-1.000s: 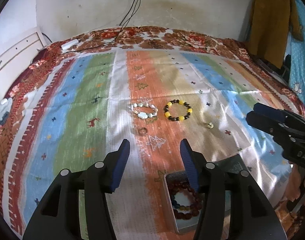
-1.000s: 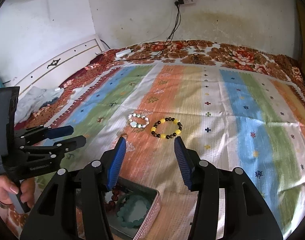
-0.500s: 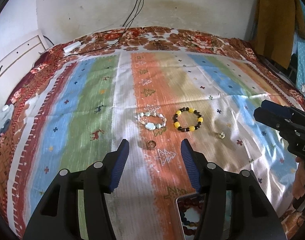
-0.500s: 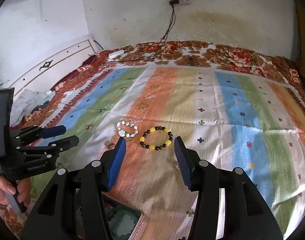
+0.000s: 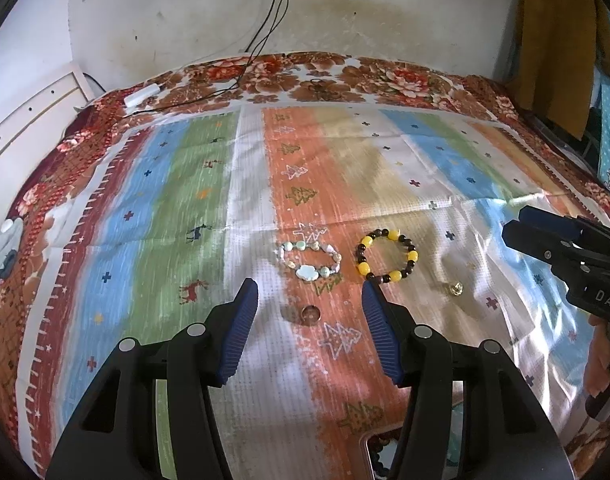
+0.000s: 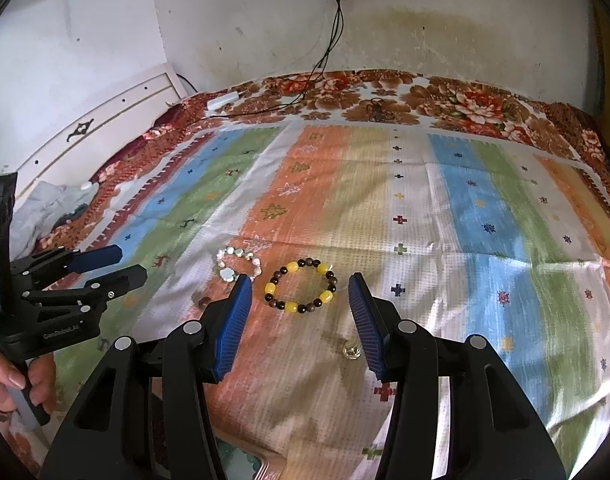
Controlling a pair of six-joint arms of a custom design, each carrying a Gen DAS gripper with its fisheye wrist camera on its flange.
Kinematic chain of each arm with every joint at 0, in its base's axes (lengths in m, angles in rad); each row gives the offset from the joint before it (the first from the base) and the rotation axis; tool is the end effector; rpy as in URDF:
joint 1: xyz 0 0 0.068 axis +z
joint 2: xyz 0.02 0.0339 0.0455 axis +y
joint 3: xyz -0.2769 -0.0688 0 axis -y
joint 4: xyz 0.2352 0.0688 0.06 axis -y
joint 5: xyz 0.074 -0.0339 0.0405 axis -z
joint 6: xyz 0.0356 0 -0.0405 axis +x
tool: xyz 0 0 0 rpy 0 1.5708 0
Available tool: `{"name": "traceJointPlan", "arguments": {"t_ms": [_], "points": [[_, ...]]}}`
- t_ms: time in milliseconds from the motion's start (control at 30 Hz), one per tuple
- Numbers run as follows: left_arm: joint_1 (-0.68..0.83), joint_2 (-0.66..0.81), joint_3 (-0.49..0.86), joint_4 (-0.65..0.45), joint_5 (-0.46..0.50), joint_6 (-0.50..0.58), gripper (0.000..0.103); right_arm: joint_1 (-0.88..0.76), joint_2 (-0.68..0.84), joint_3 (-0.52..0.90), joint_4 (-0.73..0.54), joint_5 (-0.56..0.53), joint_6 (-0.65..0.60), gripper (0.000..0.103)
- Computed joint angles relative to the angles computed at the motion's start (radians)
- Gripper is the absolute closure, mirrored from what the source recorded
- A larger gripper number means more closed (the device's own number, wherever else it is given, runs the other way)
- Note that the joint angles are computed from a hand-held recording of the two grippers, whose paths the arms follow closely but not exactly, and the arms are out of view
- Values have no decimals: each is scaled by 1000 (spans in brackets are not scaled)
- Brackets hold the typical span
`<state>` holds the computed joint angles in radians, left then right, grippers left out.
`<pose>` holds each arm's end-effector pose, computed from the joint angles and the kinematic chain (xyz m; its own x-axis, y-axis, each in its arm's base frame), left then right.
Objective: Organize jewelry
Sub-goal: 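Move both tools forward toward the white stone and black-and-yellow bracelets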
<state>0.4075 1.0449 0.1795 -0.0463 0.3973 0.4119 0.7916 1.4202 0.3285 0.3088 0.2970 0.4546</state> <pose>0.1382 0.0447 0.1284 -0.7243 0.0894 -0.6836 0.1551 0.9873 -0.0351 0.1597 0.1469 0.1300 -0.6800 -0.0910 -0.7275 -0.2626 0.9567 0.1258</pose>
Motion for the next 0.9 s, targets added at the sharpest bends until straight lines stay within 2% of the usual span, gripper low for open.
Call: {"name": "traceJointPlan", "arguments": {"t_ms": [267,633,900], "points": [[-72,110,18,133,-53,-76,49,-56,61,27,21,-42,-27,53],[-132,237,46,237,-103,-111,49,-118,136,70,41,-81,-71,53],[-179,399,94,319,-160,-139,49,-141,227,120,44,-119,-90,53]]}}
